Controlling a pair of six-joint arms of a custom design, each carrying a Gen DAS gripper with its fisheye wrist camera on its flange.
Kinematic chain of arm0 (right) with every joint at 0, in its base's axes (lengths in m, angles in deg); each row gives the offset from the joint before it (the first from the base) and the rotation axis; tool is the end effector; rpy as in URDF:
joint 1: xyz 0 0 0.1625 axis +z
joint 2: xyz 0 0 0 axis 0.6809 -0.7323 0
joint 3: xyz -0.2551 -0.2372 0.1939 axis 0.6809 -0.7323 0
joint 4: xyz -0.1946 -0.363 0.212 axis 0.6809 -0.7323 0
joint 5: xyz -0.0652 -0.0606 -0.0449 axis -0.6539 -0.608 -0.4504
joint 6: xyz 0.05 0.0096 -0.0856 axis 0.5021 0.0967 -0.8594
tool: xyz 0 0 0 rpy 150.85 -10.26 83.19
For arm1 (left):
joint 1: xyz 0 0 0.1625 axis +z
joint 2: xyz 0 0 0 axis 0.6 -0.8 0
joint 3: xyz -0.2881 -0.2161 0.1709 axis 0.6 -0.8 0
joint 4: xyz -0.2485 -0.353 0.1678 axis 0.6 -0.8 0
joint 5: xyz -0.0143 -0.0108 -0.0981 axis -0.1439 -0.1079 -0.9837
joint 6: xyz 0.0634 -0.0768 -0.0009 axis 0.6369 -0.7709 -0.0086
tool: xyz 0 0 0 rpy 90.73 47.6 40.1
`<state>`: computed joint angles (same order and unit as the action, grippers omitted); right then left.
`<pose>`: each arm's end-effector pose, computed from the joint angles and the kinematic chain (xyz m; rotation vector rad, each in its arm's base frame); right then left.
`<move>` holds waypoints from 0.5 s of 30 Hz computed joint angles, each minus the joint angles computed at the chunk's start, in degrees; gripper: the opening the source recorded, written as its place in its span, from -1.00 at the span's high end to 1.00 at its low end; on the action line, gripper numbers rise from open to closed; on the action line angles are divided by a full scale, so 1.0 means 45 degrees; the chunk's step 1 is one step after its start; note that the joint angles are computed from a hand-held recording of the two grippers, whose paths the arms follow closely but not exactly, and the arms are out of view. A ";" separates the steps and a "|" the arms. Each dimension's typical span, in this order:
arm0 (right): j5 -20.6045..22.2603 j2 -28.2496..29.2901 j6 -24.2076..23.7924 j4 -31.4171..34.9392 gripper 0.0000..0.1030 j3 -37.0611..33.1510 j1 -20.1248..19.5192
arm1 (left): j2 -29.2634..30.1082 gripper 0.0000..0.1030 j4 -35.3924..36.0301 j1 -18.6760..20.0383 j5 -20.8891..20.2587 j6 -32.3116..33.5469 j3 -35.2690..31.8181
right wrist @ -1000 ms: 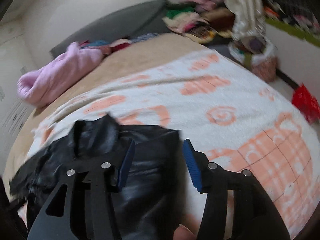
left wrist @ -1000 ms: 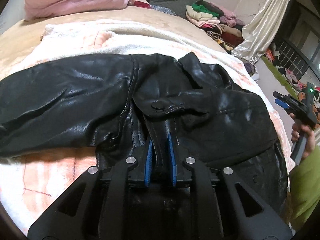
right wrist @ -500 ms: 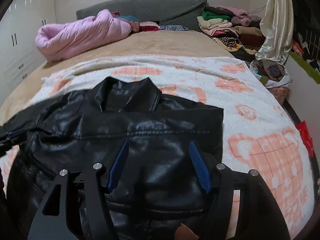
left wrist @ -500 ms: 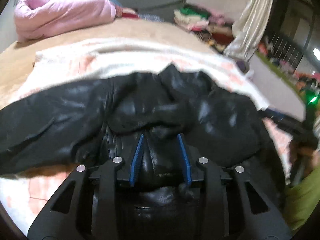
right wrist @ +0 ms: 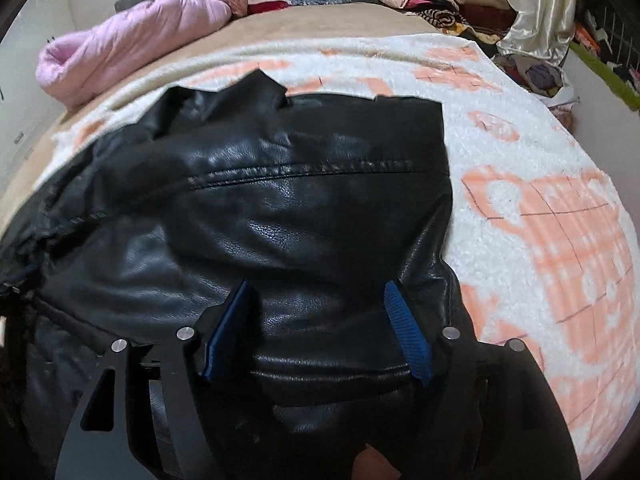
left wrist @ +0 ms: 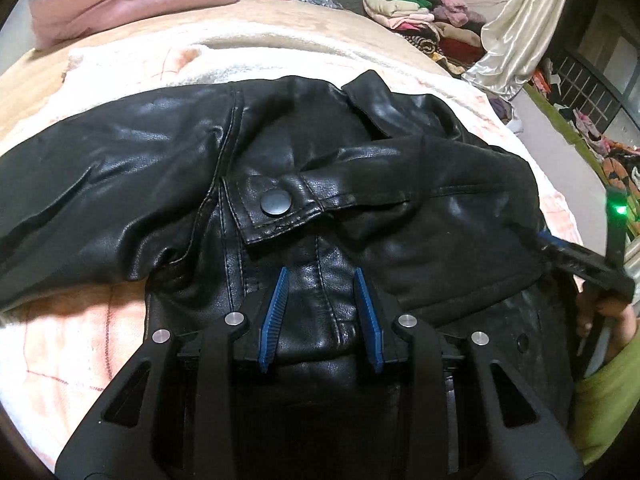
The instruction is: Fold large clothes
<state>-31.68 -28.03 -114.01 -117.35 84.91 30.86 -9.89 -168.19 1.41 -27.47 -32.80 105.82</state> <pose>-0.1058 -0.7430 0.2625 0.9549 -2.3464 0.3486 -0.2898 -0.5083 -0.0955 -0.2831 2.2913 -1.0865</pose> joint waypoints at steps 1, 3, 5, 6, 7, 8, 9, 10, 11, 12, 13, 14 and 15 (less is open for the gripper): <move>-0.0011 -0.0013 -0.0202 -0.0534 -0.38 0.0246 0.0019 | -0.0022 0.49 -0.0057 -0.0041 0.0010 -0.0034 0.0078; 0.0049 -0.0132 -0.0361 -0.1002 -0.44 0.0562 0.0043 | -0.0096 0.49 -0.0216 -0.0152 -0.0001 -0.0117 0.0281; 0.0265 -0.0369 -0.0406 -0.1236 -0.49 0.0856 0.0023 | -0.0162 0.49 -0.0542 -0.0224 -0.0023 -0.0068 0.0464; 0.0556 -0.0586 -0.0233 -0.0968 -0.51 0.0973 -0.0008 | -0.0195 0.48 -0.0679 -0.0261 -0.0034 -0.0089 0.0542; 0.0762 -0.0756 -0.0107 -0.0816 -0.52 0.1083 -0.0044 | -0.0233 0.44 -0.0878 -0.0303 -0.0051 -0.0087 0.0641; 0.0912 -0.0885 -0.0007 -0.0745 -0.53 0.1163 -0.0063 | -0.0258 0.40 -0.1166 -0.0357 -0.0056 0.0007 0.0728; 0.1071 -0.1059 0.0066 -0.0715 -0.55 0.1318 -0.0084 | -0.0271 0.33 -0.1294 -0.0403 -0.0047 0.0060 0.0770; 0.1176 -0.1170 0.0084 -0.0688 -0.61 0.1426 -0.0103 | -0.0270 0.27 -0.1292 -0.0457 -0.0006 0.0048 0.0772; 0.1300 -0.1293 0.0101 -0.0669 -0.67 0.1553 -0.0121 | -0.0278 0.25 -0.1197 -0.0535 0.0078 0.0004 0.0759; 0.1398 -0.1407 0.0112 -0.0674 -0.71 0.1673 -0.0135 | -0.0281 0.14 -0.1100 -0.0588 0.0123 -0.0031 0.0733; 0.1481 -0.1540 0.0104 -0.0680 -0.77 0.1825 -0.0133 | -0.0292 -0.03 -0.0999 -0.0631 0.0158 -0.0082 0.0714; 0.1619 -0.1688 0.0050 -0.0568 -0.81 0.1953 -0.0144 | -0.0333 -0.18 -0.0749 -0.0686 0.0210 -0.0289 0.0701; 0.1698 -0.1754 0.0050 -0.0556 -0.83 0.2017 -0.0150 | -0.0376 -0.48 -0.0356 -0.0737 0.0289 -0.0586 0.0663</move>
<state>-24.04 -35.92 -113.78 -119.85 93.99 30.18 -11.58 -169.80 -1.91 -26.17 -35.43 108.81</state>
